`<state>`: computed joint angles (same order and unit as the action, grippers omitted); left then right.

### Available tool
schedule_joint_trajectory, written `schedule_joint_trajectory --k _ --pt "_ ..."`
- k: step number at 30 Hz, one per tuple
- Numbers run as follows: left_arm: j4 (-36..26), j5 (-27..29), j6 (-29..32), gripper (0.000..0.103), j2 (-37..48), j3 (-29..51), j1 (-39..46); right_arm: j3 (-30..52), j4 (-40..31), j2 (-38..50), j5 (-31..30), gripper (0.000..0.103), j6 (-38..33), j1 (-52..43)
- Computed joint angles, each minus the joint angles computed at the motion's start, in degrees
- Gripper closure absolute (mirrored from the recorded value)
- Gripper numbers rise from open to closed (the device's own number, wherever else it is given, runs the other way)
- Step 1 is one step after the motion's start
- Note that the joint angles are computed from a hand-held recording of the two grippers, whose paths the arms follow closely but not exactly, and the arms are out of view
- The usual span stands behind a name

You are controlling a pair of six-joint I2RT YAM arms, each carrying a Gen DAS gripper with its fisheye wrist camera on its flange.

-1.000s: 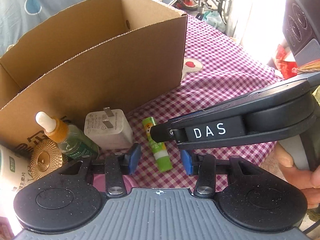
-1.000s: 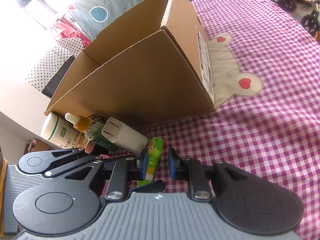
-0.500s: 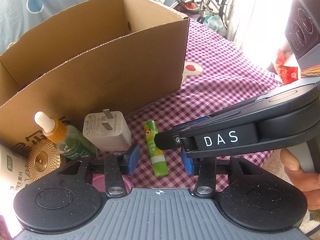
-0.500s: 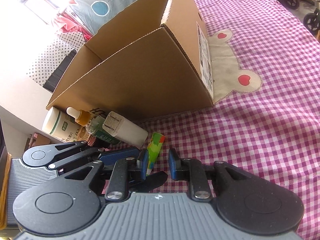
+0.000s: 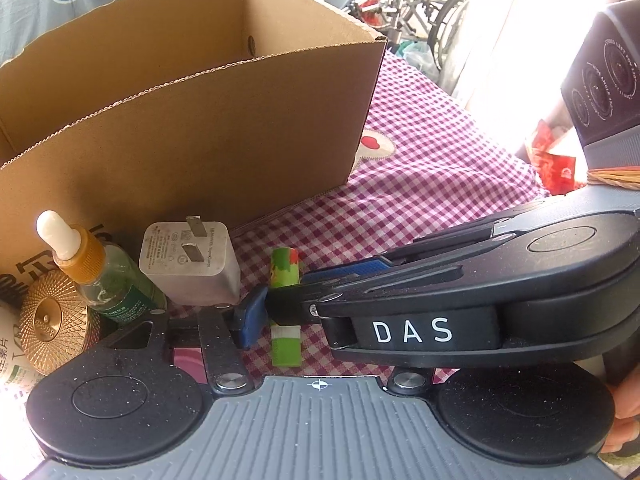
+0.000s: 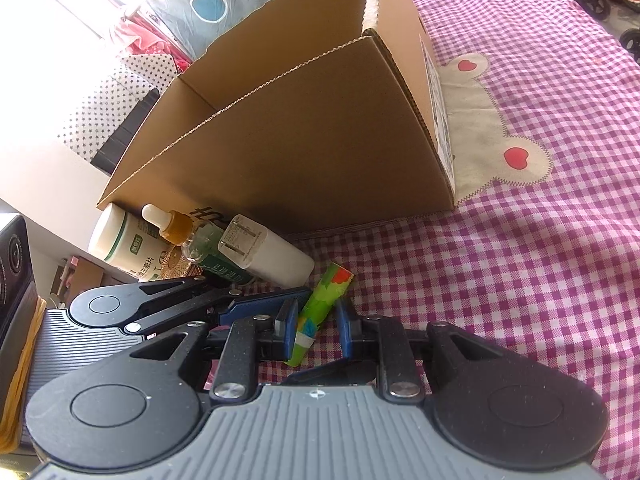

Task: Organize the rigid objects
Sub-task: 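Carry the glue stick with the right gripper and drop it in the box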

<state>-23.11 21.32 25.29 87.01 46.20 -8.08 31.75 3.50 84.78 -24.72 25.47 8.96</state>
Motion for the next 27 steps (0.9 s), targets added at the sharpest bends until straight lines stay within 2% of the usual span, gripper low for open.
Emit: schedule_joint_trajectory --k 4,8,13,18,23,27 --pt "-0.04 -0.12 -0.32 0.049 -0.55 -0.27 -0.24 -1.22 2.52 0.13 -0.47 0.081 1.29 0.17" --pt "-0.66 0.6 -0.69 0.049 -3.41 -1.46 0.11 -2.72 1.46 -3.71 1.73 0.082 2.11 1.52" --pt "-2.59 2.61 -0.43 0.049 -11.97 -2.43 1.93 -2.78 -4.28 -14.28 4.57 0.082 1.46 3.01" --pt "-5.9 5.0 -0.47 0.049 -17.66 2.15 6.31 3.52 -9.34 -19.06 7.73 0.082 -1.05 6.29" --pt "-5.64 4.74 -1.37 0.049 -15.68 10.58 9.93 16.23 -10.63 -12.78 5.91 0.082 -5.81 6.87" --pt "-8.08 2.91 -2.78 0.049 -6.13 21.57 11.6 29.8 -13.21 -0.33 1.46 0.082 -8.41 5.73"
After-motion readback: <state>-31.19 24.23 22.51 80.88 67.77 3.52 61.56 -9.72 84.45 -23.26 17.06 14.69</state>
